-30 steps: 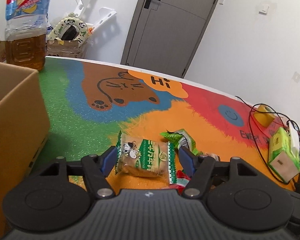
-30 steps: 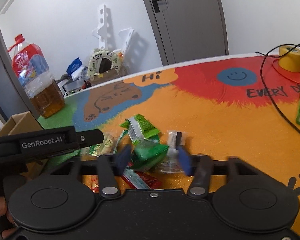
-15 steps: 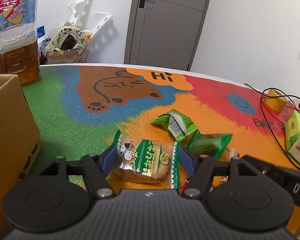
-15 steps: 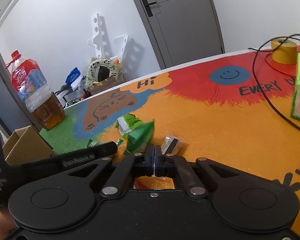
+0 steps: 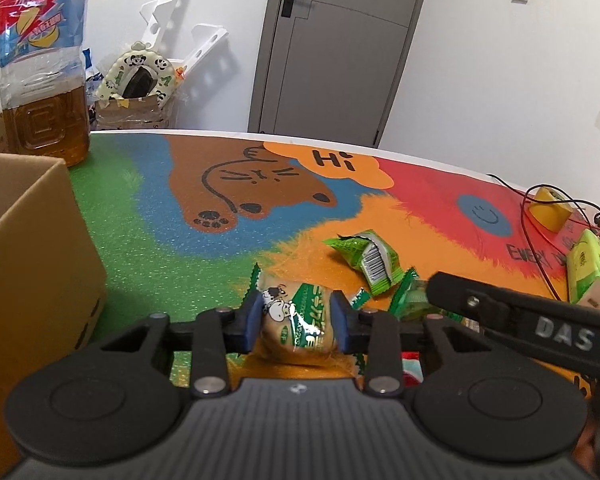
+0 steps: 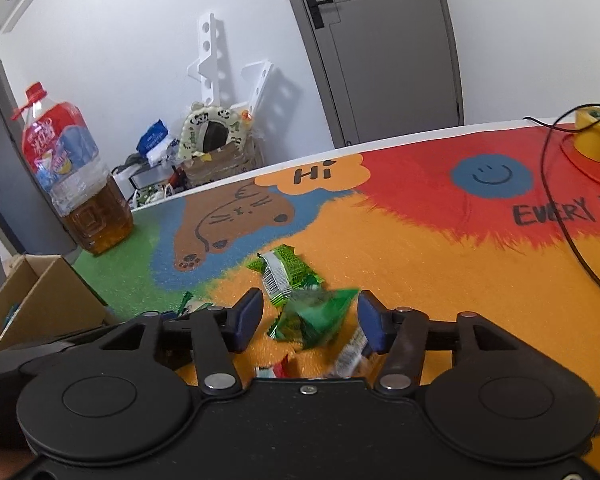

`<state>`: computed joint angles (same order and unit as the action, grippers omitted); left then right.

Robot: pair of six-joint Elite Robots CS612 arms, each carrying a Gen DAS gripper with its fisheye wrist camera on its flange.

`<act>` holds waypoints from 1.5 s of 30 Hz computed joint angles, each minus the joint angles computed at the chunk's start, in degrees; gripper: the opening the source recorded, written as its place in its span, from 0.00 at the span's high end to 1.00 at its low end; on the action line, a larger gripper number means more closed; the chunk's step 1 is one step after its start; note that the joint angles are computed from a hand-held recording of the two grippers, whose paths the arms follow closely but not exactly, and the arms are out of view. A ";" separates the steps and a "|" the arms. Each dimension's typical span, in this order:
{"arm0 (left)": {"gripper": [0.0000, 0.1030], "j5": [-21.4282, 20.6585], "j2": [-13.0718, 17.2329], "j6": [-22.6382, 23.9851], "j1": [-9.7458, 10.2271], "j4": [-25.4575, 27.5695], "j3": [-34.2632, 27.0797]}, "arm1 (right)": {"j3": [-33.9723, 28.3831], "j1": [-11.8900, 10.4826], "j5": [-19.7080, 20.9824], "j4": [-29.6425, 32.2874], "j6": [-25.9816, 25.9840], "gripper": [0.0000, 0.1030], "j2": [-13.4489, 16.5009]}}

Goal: Organize snacks
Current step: 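Close the left tool on the green biscuit pack while the right tool grasps a green candy bag, then carry both green snacks over the cardboard box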

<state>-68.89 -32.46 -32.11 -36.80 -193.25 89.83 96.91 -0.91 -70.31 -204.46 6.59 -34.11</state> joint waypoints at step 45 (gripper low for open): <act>0.50 6.06 -4.07 0.39 -2.62 -2.40 5.77 | 7.61 -0.84 -1.07 -9.54 3.00 0.70 -2.80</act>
<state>-62.83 -36.53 -31.72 -39.42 -195.65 95.60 104.52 -1.75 -71.38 -214.00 9.59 -36.92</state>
